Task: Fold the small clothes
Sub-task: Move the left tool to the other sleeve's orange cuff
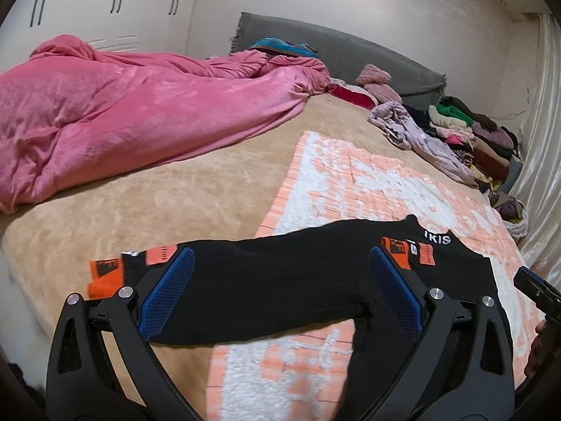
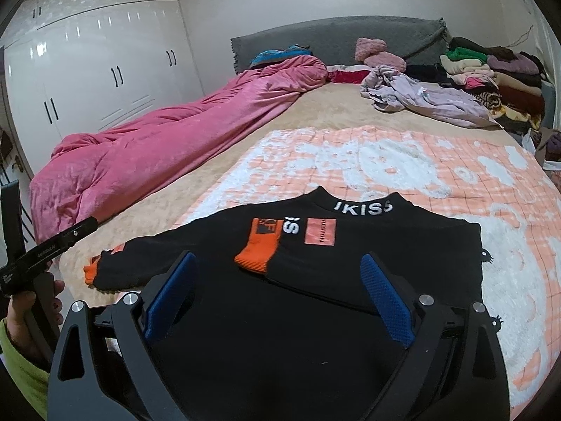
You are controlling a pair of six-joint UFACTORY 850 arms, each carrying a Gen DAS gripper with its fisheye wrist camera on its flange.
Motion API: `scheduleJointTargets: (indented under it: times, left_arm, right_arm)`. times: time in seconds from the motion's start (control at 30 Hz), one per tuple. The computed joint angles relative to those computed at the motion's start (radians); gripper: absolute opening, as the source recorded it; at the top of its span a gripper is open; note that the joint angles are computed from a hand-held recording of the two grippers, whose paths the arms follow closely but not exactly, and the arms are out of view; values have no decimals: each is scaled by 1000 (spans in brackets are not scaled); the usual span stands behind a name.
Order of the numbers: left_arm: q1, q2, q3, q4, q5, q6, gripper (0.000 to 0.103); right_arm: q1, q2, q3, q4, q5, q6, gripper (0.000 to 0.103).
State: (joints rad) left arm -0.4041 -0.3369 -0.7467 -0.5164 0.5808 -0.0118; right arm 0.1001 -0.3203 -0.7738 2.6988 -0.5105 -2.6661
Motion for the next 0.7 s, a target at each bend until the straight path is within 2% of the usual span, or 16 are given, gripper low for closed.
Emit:
scheduleJointTargets:
  times: [0.27, 0.7]
  left_arm:
    - [43, 39, 42, 7, -2, -31, 93]
    - [179, 49, 88, -35, -36, -53, 93]
  right_arm:
    - [47, -5, -24, -9, 28, -9, 95]
    - [131, -74, -101, -4, 81, -29, 95]
